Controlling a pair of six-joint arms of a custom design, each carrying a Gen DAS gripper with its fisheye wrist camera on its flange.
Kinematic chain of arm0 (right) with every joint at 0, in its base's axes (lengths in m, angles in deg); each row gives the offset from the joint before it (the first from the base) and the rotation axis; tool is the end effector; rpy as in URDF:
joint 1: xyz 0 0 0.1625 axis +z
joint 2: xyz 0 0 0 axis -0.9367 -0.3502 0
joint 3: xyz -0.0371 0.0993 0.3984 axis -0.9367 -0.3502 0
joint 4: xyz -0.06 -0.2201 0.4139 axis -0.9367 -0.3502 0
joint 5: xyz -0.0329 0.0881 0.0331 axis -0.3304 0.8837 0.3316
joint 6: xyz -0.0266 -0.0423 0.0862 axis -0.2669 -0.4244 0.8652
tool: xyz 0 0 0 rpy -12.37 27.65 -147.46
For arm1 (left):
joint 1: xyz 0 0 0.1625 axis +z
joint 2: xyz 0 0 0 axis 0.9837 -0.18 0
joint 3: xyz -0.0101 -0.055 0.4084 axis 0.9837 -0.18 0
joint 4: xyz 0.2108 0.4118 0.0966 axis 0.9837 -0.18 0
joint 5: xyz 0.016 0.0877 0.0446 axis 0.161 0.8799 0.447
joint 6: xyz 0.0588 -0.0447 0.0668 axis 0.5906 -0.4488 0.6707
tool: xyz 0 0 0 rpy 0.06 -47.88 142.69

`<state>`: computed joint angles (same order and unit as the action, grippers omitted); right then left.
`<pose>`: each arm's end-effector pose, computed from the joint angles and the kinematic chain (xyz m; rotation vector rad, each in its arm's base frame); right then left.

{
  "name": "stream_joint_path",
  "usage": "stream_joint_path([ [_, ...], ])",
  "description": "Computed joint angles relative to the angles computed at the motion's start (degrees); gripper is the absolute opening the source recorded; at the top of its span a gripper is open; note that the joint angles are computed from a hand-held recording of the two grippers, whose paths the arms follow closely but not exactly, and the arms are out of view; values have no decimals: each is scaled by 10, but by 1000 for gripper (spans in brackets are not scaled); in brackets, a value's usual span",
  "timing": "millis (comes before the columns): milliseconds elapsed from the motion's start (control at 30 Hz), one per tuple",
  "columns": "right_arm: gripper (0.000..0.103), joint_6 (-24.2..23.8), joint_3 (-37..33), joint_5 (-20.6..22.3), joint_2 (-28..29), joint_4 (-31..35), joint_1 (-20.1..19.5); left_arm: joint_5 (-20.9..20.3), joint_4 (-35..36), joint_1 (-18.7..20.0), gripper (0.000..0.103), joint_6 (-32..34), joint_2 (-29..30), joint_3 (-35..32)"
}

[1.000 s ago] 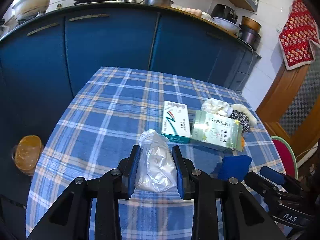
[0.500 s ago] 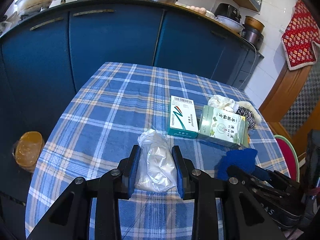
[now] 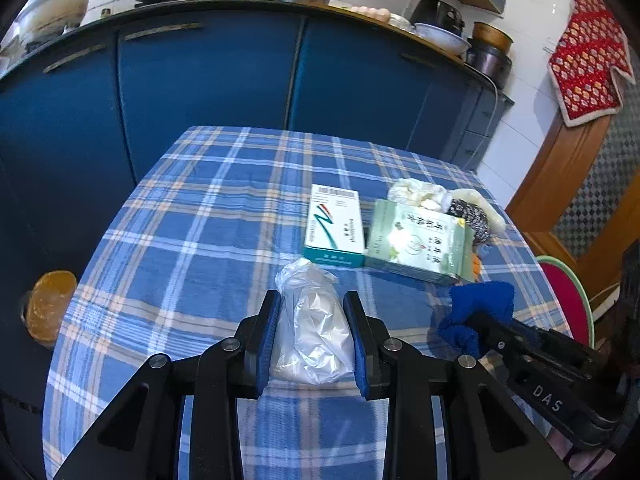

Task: Collect trash
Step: 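Grasp the blue knitted cloth with the right tool, then carry the plastic bag and blue cloth in both tools over the red bucket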

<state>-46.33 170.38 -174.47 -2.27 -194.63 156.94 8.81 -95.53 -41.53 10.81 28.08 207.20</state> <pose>0.0803 -0.4981 0.2035 0.3683 -2.4706 0.9187 -0.2849 -0.4899 0.0390 0.4059 2.4061 -0.9475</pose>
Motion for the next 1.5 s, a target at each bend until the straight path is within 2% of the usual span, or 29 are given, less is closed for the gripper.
stream_joint_path([
  [767, 28, -4, 65, 33, -124, -43, -32, -35, 0, -28, 32, 26, 38, -29],
  [1500, 28, 5, 110, 61, -253, -54, -94, -118, -1, -58, 32, 103, 121, -123],
])
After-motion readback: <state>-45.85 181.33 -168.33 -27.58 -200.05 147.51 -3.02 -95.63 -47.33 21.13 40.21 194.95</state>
